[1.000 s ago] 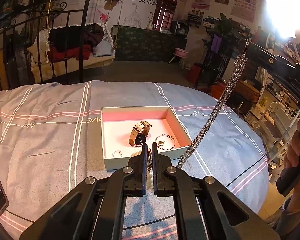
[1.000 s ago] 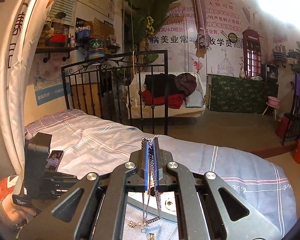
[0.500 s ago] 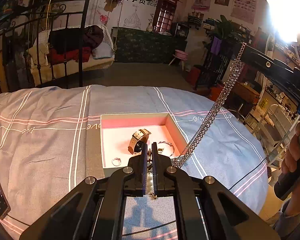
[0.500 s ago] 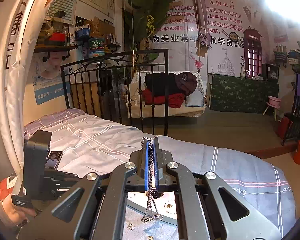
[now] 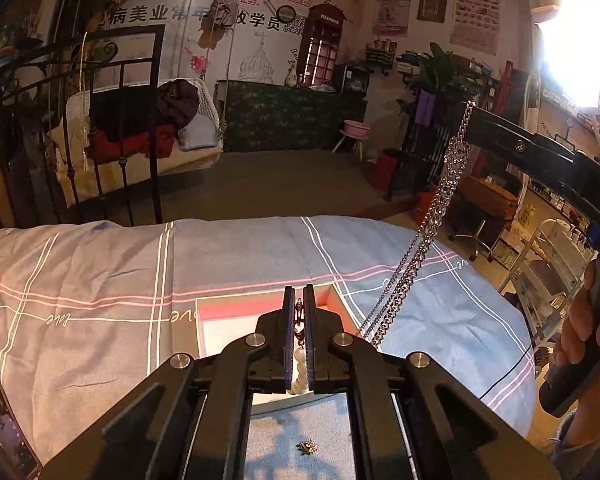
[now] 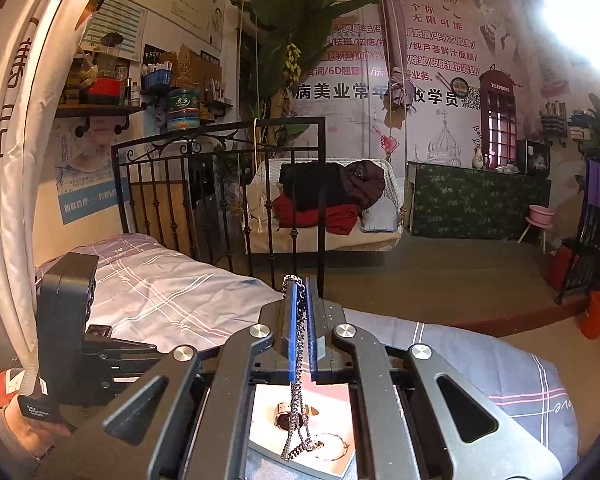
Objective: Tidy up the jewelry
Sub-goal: 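Lift the chain with the left tool while the right tool holds the pearl strand, then lower the chain into the box with the left tool while the right tool drops the pearl strand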
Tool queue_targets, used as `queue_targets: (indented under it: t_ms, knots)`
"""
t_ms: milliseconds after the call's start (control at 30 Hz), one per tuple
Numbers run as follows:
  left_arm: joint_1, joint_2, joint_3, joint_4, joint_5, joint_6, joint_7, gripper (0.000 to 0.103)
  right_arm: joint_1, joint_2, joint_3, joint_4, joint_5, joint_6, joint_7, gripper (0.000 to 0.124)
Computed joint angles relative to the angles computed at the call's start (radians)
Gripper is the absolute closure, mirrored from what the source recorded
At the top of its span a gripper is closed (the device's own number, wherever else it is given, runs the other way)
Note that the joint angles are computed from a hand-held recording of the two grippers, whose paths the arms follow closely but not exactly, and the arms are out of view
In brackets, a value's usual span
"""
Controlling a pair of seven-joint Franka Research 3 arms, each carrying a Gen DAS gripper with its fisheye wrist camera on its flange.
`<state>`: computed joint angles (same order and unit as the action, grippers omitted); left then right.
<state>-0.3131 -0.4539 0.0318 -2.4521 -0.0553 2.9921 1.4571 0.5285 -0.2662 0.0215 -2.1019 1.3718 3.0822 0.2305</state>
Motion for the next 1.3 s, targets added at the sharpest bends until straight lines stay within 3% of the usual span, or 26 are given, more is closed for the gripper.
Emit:
queue_targets:
  t_ms: [167, 333, 700, 1000, 1300]
  knots:
    - [-0.009, 0.054, 0.013, 0.057, -0.019, -0.008, 0.017, 0.099, -0.023, 0.043, 0.006, 0.045, -0.053, -0.005, 0.061, 0.119]
    - [0.035, 0.108, -0.023, 0.1, -0.016, -0.024, 0.003, 0.099, -0.059, 0.093, 0.019, 0.062, -0.172, -0.018, 0.194, 0.119]
    - [0.101, 0.215, -0.076, 0.143, -0.033, -0.101, -0.012, 0.099, -0.138, 0.178, 0.048, 0.03, -0.506, -0.081, 0.526, 0.119]
    - [0.141, 0.263, -0.115, 0.136, -0.036, -0.161, -0.025, 0.099, -0.187, 0.25, 0.074, 0.0, -0.878, -0.12, 0.836, 0.119]
    - [0.178, 0.302, -0.143, 0.16, 0.014, -0.221, -0.082, 0.099, -0.192, 0.318, 0.07, 0.016, -1.084, -0.174, 0.986, 0.119]
